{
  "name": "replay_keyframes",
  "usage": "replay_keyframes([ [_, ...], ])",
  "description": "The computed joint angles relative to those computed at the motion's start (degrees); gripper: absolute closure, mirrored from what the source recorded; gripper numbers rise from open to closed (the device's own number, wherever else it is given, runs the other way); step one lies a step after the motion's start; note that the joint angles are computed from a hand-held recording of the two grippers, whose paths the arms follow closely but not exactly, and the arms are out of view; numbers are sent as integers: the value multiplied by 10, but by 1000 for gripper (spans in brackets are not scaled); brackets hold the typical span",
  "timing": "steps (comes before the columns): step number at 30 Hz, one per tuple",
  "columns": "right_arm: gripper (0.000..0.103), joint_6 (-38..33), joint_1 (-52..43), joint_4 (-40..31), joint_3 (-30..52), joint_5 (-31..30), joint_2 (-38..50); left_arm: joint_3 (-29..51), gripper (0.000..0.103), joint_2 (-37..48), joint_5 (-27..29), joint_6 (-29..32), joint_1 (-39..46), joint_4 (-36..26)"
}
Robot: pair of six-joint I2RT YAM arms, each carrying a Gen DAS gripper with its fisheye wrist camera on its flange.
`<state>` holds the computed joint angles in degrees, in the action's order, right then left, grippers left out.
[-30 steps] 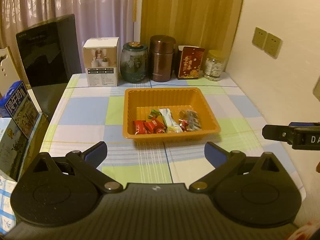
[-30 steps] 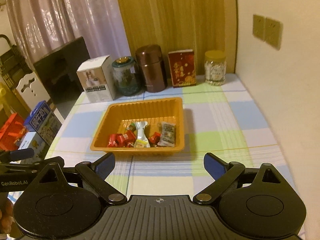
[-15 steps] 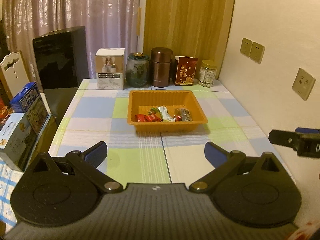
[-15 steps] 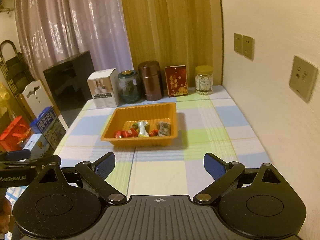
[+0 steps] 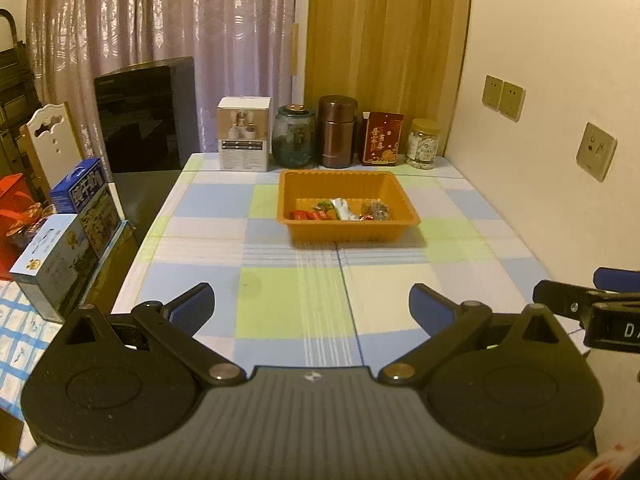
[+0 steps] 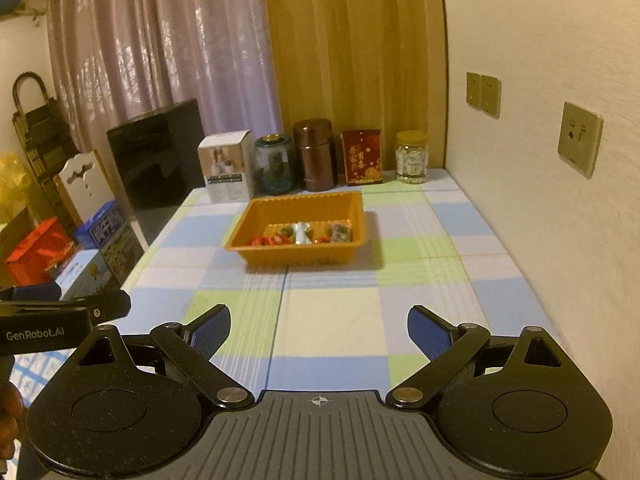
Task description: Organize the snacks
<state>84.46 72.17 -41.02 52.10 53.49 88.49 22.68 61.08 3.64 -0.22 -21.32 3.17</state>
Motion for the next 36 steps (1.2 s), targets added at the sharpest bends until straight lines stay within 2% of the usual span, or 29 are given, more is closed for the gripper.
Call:
replay_keyframes([
  [6, 8, 92, 49, -79, 44, 11, 50, -41, 0, -77, 10, 17, 21, -36],
  [10, 8, 123, 67, -104, 63, 14, 71, -58, 0, -126, 24, 21, 30, -71],
  [17, 8, 140, 81, -123, 85, 11, 98, -67, 0, -176, 31, 26, 38, -109],
  [36, 8, 156, 90, -128, 93, 10, 106, -71, 0, -176, 24, 24, 30, -108],
])
